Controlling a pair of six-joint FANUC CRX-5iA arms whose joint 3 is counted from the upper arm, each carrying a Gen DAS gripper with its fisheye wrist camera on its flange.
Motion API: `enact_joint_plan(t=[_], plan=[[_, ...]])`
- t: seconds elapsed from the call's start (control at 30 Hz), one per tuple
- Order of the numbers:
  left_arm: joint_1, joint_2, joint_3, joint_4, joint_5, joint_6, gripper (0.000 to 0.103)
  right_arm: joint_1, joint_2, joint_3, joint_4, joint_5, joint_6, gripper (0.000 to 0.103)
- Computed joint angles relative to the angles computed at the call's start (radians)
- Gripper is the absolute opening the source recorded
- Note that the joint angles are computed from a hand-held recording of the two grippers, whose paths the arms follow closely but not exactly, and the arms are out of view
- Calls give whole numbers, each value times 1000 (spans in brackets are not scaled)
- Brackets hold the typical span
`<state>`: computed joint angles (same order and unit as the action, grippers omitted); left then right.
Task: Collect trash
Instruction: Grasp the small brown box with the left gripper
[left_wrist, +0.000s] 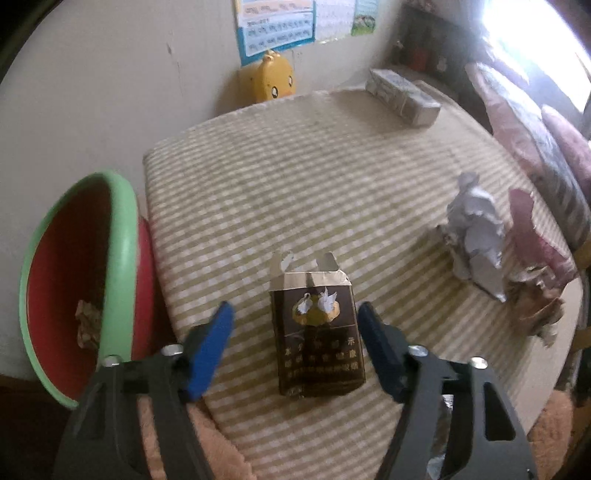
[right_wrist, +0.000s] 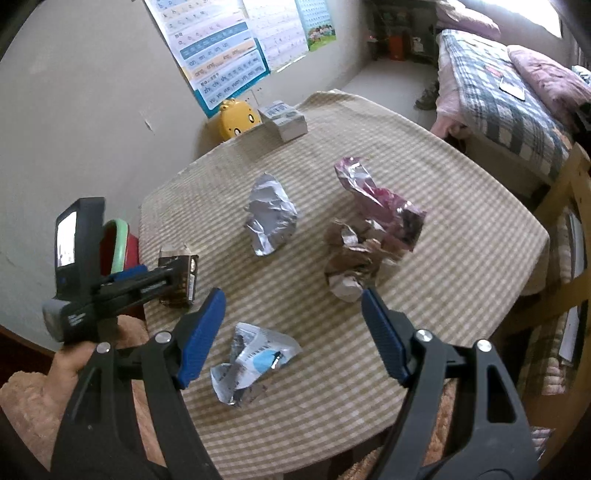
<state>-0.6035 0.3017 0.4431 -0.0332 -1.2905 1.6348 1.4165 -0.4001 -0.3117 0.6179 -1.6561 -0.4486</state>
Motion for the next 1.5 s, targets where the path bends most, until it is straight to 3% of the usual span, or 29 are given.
enact_joint_plan(t=[0.1,0.13,0.17,0.53,0.7,0.93,1.23,1.5], plan=[[-4,-5,-4,7,21,-29,32,-11,-9,-15,-10,32,-11,74],[-11,-14,-4,-16,31,-30,14,-14,-10,-18,-14,39,-10,74],[-12,-18,2,-26,33,-32,10,-18,-10,-20,-18,47,-5,74],[56,-202,-119,80,153,-96,10,-214,25,-8,-64,202,163,74],[66,-265,-153,90,178,-108,10,-244,55,15,-63,222,212,74],[76,-279,-160,126,197,-128,10,-298,95,48,-83,221,291,74],[86,-298,-181,121,211,-119,10,-451,170,112,-142,239,454,78],[109,-313,-206,128,221,-121,11,-498,219,137,-189,244,516,78]])
